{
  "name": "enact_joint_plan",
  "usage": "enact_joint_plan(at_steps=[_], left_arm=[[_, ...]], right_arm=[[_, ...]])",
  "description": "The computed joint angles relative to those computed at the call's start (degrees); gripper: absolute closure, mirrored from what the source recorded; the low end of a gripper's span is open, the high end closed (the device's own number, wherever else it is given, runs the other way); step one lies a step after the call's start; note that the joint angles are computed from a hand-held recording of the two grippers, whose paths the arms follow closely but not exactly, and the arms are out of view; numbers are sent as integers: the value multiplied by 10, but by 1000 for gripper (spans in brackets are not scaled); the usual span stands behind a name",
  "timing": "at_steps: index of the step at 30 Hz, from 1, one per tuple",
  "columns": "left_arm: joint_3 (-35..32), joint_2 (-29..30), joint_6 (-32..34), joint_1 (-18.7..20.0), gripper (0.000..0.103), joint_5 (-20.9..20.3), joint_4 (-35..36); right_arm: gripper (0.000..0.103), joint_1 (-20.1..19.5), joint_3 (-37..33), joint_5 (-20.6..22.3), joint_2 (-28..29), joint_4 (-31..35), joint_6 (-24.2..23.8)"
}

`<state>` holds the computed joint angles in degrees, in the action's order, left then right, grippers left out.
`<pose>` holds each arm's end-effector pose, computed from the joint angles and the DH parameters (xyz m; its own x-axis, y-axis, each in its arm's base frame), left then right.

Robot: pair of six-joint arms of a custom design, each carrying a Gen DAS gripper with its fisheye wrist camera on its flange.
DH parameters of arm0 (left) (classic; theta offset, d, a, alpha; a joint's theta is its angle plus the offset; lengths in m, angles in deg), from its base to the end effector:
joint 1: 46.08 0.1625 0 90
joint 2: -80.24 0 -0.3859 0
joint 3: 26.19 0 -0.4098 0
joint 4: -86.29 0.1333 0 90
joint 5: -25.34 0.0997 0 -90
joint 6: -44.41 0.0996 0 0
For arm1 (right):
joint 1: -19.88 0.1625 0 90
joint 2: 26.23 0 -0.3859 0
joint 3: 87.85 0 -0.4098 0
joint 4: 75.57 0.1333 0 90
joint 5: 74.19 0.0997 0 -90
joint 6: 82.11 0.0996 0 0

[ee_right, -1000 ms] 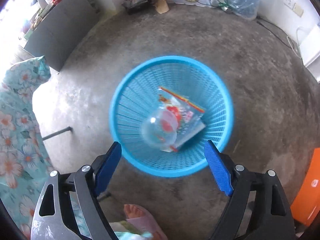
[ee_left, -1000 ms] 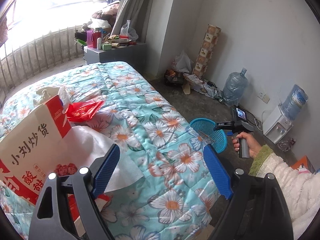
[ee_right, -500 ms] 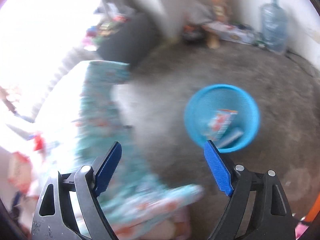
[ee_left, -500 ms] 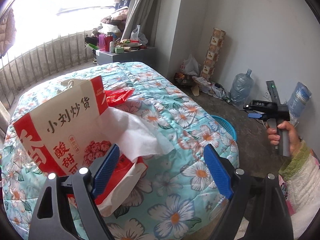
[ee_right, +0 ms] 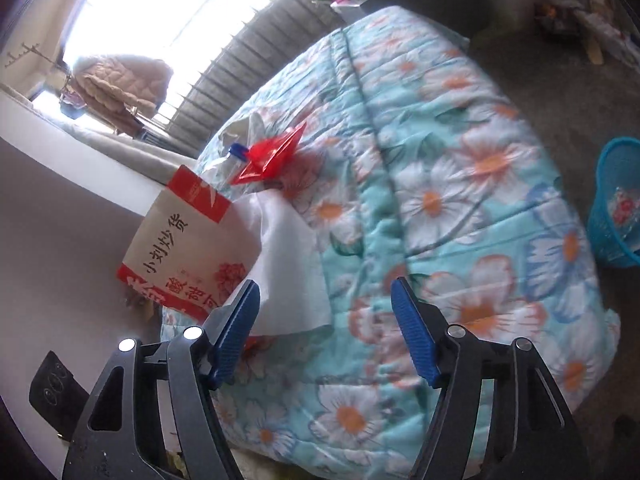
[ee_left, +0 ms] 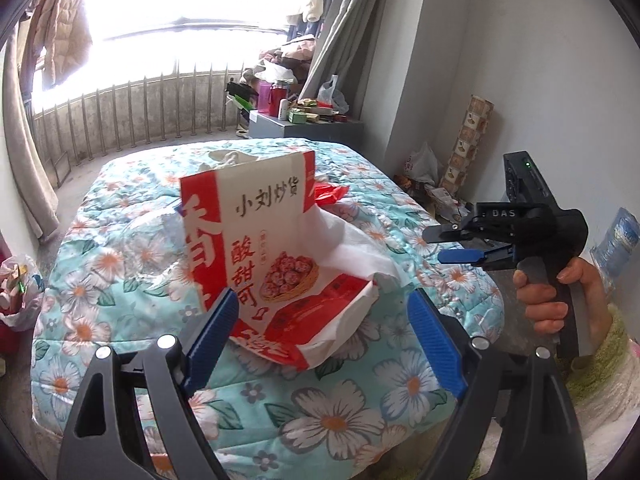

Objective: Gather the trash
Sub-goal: 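Move both tools back to the bed and grasp the white tissue with the right gripper, then grasp the red plastic bag with the left gripper while the right gripper holds the tissue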

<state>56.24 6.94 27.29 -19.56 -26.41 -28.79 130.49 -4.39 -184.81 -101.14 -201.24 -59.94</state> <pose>-0.4792 -0.4570 0.4193 -0.7339 0.4726 -0.4880 0.6742 0.5948 -0.4379 0.3161 -0.5616 0.4366 -0.9818 0.1484 0.1183 0.0618 0.8391 -0.5404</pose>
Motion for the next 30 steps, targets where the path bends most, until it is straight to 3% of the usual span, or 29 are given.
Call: enact_joint_plan(at_steps=[6,9,12,13,14,24,30], left_arm=[[20,-21,-22,11,19,6,0],[24,-24,-24,17,19,2,-8],[25,-23,-24,23,19,-2,-12],[25,-22,-24,24,19,-3,-13],[25,-21,-25,25,19,-3,-13],[24,-19,-23,30,19,-4,-26],[4,-1,4,25,19,-15,-49]], right_arm=[[49,3,-53,-16,69,18,26],[61,7,-78,-35,92,31,21],[81,12,-98,-46,109,47,15],[95,11,-93,-48,112,43,12],[99,11,-94,-48,112,45,12],[103,13,-38,-59,53,-16,11],[103,20,7,-110,1,-28,17]])
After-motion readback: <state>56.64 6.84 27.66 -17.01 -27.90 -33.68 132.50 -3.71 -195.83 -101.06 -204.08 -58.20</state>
